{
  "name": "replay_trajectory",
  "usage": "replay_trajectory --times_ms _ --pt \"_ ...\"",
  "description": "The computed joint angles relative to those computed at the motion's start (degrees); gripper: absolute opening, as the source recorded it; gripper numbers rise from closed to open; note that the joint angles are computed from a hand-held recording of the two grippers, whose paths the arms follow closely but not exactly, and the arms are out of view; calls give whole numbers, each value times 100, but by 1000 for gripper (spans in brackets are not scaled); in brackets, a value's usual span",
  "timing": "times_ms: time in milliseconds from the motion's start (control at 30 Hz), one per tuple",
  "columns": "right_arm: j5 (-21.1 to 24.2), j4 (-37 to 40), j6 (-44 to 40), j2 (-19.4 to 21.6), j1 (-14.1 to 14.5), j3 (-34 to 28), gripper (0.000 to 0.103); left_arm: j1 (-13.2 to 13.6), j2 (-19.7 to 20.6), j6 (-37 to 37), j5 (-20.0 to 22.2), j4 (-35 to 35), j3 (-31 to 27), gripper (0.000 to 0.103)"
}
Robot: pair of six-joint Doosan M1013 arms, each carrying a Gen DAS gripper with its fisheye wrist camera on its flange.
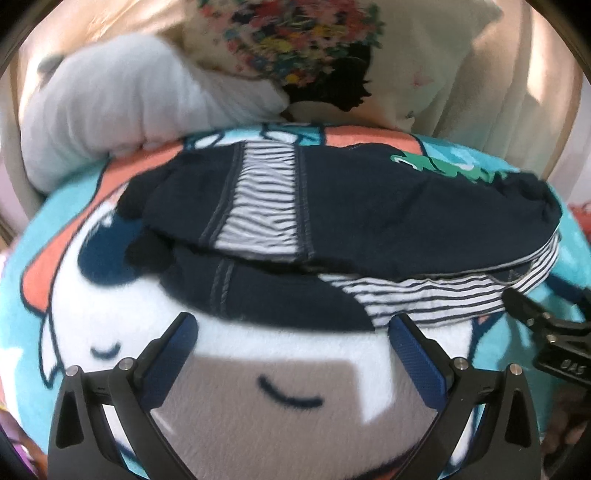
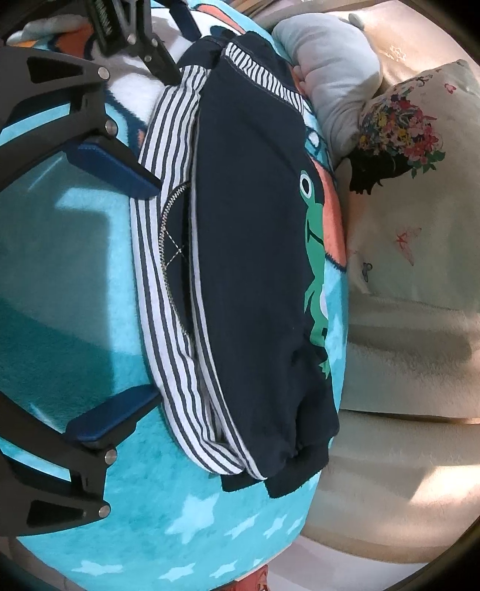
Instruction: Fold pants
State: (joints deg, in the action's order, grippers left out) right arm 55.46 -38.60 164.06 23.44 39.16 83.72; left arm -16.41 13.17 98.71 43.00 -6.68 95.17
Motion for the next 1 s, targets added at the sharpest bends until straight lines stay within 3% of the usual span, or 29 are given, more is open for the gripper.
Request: replay_trajectory --times_ms 67,200,333,400,467,533,633,700,833,1000 --pt "-41 13 -34 -17 0 26 102 94 -82 166 5 -295 26 99" --pt "-50 259 -350 -93 -25 35 101 296 -370 544 -444 -689 205 98" --pt "-144 -101 83 -371 84 233 101 639 -305 938 92 -1558 -92 98" --pt "-556 -258 362 -588 78 420 101 781 -232 1297 280 -2139 -183 95" --pt "-1234 -96 470 -773 -45 610 99 871 -84 1409 632 -2502 -383 81" --pt "-2086 513 305 -890 -281 790 83 953 121 1439 1100 -2888 -624 75" --pt "-3003 1748 -301 -868 -590 934 76 1012 370 1171 1504 -3074 -879 75" --pt "-3215 2035 -363 -806 -682 942 76 1047 503 1070 1745 -3185 -1002 75" --pt "-3661 3367 -1158 -755 -882 1057 76 1122 690 921 2151 -3457 -1154 70" --pt "-3755 3929 -1450 -718 -969 1131 76 1148 818 948 2362 -3757 -1237 65"
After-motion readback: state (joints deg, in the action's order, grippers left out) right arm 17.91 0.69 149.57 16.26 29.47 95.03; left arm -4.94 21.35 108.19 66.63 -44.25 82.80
